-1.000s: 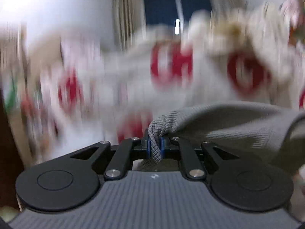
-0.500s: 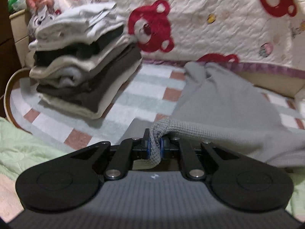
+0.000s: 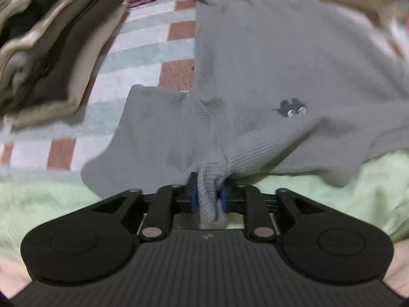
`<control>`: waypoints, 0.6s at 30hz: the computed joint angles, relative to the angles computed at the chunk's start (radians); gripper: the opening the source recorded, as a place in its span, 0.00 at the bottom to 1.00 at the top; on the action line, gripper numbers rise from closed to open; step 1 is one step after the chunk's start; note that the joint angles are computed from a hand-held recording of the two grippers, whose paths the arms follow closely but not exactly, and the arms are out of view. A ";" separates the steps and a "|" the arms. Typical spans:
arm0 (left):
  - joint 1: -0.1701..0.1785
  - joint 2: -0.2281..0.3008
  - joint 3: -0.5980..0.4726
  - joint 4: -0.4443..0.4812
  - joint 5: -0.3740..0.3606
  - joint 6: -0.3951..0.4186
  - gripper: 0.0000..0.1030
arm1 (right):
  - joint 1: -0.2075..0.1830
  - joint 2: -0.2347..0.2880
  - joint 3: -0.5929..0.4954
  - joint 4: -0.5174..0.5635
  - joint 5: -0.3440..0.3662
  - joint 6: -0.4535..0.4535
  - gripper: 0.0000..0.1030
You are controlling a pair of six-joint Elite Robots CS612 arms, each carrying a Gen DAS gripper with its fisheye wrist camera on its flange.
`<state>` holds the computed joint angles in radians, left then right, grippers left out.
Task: Fold clothes
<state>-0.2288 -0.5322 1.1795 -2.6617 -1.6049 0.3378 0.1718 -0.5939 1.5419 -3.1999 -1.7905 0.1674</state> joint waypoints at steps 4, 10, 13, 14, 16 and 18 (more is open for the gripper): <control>0.012 0.003 -0.015 -0.014 -0.025 -0.031 0.33 | -0.042 -0.041 -0.009 0.173 0.108 0.125 0.45; 0.055 -0.010 0.008 -0.021 -0.126 -0.262 0.43 | -0.067 -0.134 0.120 0.051 0.229 0.284 0.55; 0.086 -0.008 0.002 -0.010 -0.231 -0.436 0.43 | -0.112 -0.125 0.180 -0.161 0.501 0.411 0.66; 0.089 -0.010 0.006 -0.019 -0.250 -0.453 0.43 | -0.123 -0.115 0.187 -0.208 0.581 0.441 0.66; 0.096 -0.016 0.014 -0.039 -0.284 -0.482 0.43 | -0.128 -0.091 0.178 -0.246 0.667 0.473 0.66; 0.094 -0.021 0.025 -0.063 -0.288 -0.485 0.44 | -0.120 -0.061 0.145 -0.211 0.678 0.520 0.66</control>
